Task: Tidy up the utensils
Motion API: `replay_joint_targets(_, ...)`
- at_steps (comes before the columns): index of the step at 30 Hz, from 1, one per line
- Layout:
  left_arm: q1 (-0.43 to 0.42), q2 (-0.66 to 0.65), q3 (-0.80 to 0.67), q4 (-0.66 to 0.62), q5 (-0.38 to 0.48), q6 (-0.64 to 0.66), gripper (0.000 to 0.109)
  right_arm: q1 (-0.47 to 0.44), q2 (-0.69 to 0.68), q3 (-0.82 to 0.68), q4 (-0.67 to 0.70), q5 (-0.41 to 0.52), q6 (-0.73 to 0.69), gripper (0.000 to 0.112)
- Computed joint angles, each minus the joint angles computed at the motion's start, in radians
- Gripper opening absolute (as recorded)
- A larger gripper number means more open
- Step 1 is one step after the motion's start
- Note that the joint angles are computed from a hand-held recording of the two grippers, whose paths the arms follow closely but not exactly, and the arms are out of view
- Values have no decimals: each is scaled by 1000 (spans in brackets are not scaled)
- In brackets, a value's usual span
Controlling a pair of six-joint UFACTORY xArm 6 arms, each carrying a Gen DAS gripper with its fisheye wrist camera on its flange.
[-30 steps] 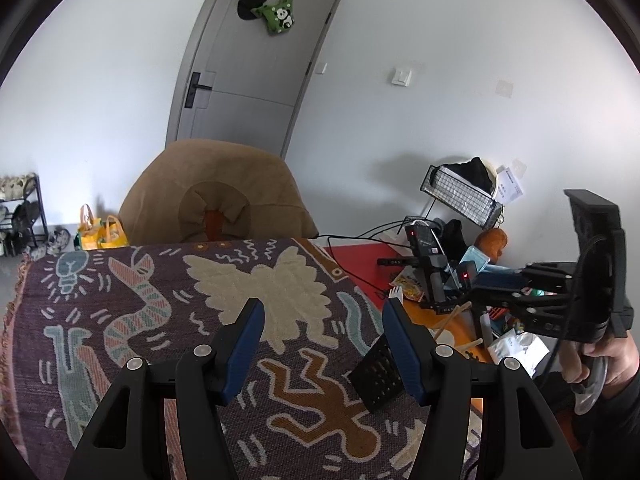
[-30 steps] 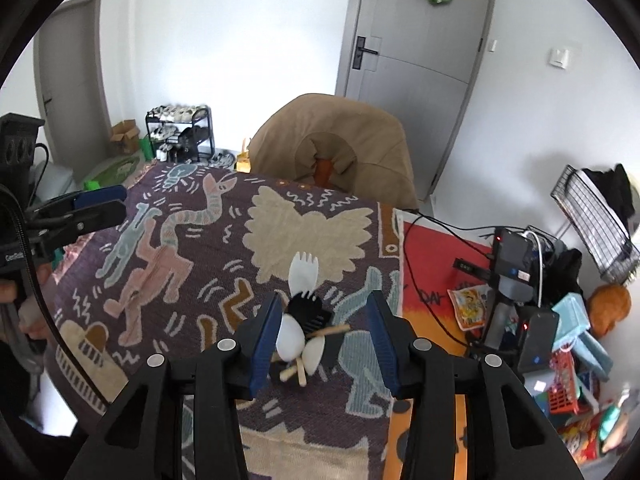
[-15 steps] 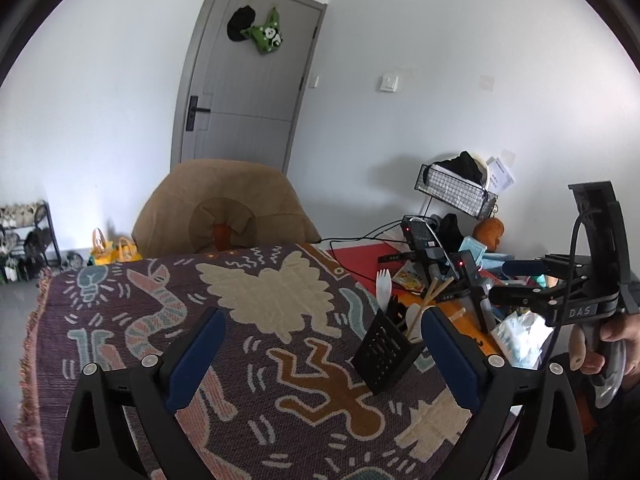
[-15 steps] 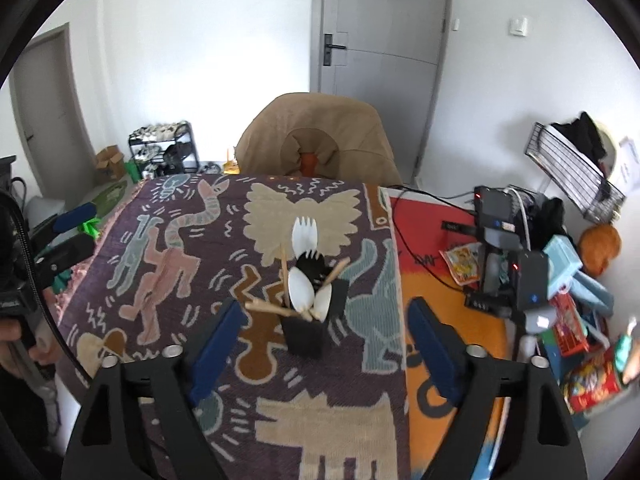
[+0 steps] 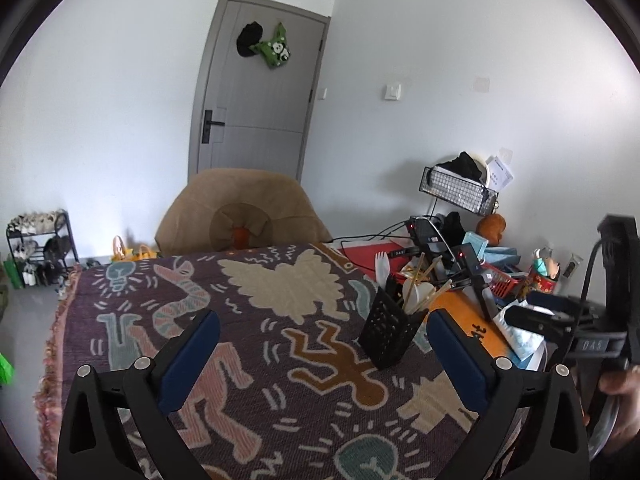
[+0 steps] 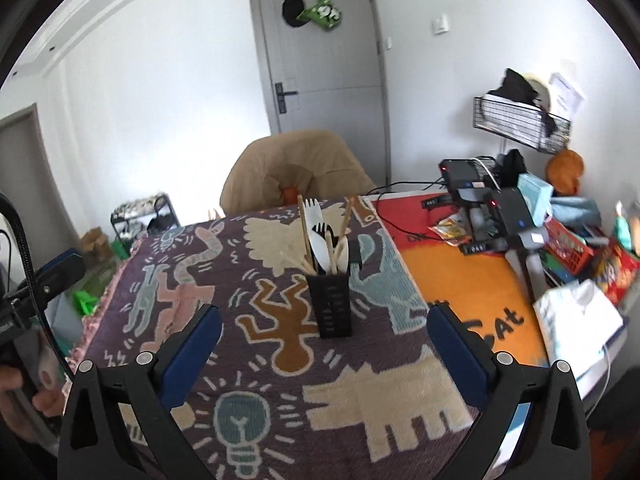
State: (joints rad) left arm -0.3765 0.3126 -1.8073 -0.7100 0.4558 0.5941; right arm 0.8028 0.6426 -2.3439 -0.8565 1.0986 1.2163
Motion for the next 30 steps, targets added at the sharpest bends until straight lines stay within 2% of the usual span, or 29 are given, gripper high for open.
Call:
replay_joint_targets(3,-3,-63,97,-47,-40,53,103,20,-70,140,-71,-53,130,103)
replay_joint_targets(6,-7,-134,201,-106,-87,112,103,46,-72,160,-105,-42,165,103)
replay_joint_targets(9,-12,-183,278,-94,-138,116,103,60,-73,171,-116,-52,193,102)
replay_joint_targets(13,-1,-221,327,-149,-135,136,103,101,-34,109,-153,8,194,103)
replay_joint_targets(23,6,-338,461,-196,-178,191,103,129,23,25,-106,14,159,103)
replay_joint_targets(30,19,-397,517,-256,-175,249,103,142,41,-9,-105,-4,158,103)
